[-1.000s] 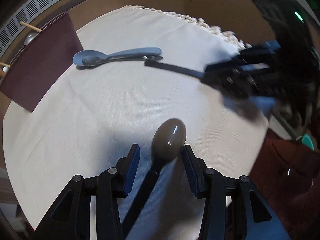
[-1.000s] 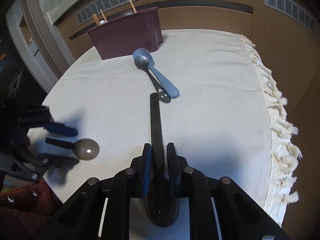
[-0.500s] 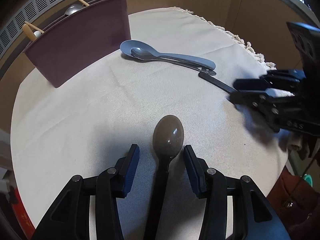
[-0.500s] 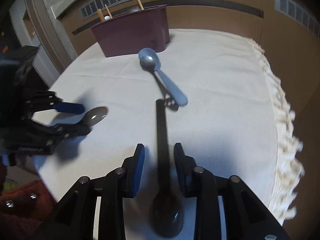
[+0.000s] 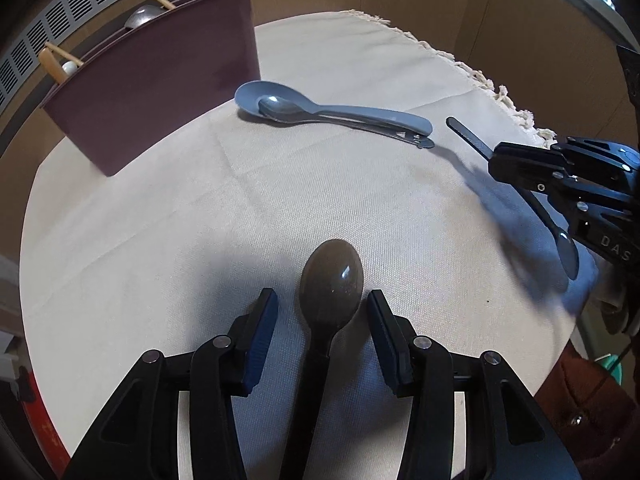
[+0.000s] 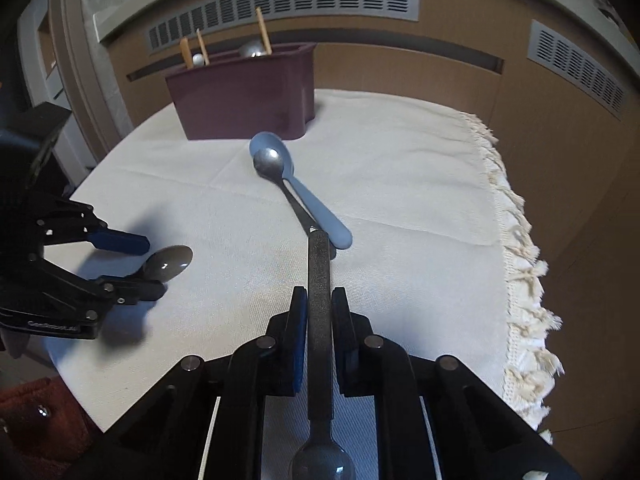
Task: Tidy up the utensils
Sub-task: 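Lift both held spoons over the maroon holder, lower them in and open both tools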
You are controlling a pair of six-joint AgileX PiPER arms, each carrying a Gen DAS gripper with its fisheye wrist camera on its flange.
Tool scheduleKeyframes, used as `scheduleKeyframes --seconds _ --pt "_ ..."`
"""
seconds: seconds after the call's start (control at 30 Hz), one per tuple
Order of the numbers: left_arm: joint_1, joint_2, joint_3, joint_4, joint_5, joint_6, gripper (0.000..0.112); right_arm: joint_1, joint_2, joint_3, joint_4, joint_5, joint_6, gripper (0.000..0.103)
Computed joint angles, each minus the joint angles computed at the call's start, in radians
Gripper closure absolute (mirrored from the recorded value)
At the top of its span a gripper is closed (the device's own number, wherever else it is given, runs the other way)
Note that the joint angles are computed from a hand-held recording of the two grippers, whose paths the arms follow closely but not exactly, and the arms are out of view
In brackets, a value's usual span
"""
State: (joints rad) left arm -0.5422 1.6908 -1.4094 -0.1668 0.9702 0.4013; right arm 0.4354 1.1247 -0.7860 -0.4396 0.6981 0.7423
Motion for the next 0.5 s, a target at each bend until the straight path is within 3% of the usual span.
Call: scheduleKeyframes --seconds 0.13,0.2,0.27,0.5 --pt "0.018 0.005 0.002 -0.046 -0.023 0.004 0.068 0.031 -0.036 0.006 -0.042 0.026 0.093 0.092" --pt "0.010 0.009 -0.004 -0.031 -0.033 -0.025 0.079 0.101 -0.056 0.007 -0.152 0.070 0.209 0.092" --pt "0.003 0.024 -0.029 -0.033 -0.017 -0.055 0.078 0.175 -0.082 0.006 -0.242 0.134 0.320 0.092" --pt "0.010 -0.021 -0.036 -0.114 -0.001 -0.068 0.079 0.247 -0.118 -0.005 -0.307 0.170 0.409 0.092"
